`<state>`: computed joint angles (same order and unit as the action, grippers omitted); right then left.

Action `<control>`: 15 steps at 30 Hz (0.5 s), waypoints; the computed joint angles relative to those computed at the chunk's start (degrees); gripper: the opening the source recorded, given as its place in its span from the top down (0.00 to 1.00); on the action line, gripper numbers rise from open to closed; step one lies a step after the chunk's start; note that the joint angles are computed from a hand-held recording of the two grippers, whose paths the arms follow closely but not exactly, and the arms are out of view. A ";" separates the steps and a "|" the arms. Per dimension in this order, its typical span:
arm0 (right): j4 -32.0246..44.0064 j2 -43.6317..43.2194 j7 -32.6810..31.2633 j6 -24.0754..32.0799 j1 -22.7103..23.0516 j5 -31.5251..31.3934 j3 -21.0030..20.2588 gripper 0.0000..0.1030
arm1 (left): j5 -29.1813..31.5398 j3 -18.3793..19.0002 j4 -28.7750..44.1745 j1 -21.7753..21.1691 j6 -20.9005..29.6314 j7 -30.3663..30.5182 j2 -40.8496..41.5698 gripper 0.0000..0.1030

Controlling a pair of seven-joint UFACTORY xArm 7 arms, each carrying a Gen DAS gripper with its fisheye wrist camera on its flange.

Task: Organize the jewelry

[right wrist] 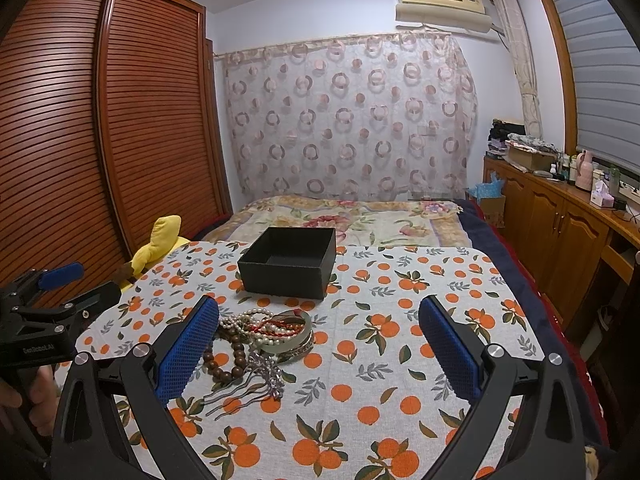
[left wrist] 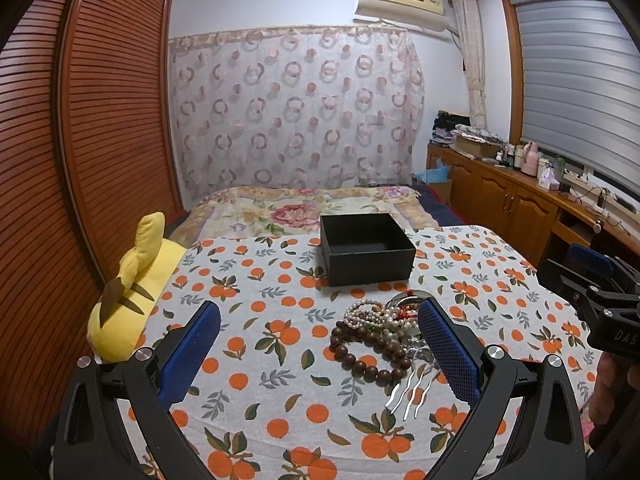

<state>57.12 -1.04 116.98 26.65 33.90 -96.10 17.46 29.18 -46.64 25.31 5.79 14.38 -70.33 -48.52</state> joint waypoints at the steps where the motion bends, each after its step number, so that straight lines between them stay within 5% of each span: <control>1: 0.01 -0.02 0.05 -0.06 0.00 -0.05 -0.01 0.02 | 0.02 -0.06 -0.05 0.07 -0.09 -0.12 -0.02 0.07; 15: -0.04 -0.18 0.03 0.03 0.04 0.02 0.04 0.02 | 0.24 -0.19 0.16 0.08 0.20 -0.44 0.05 0.07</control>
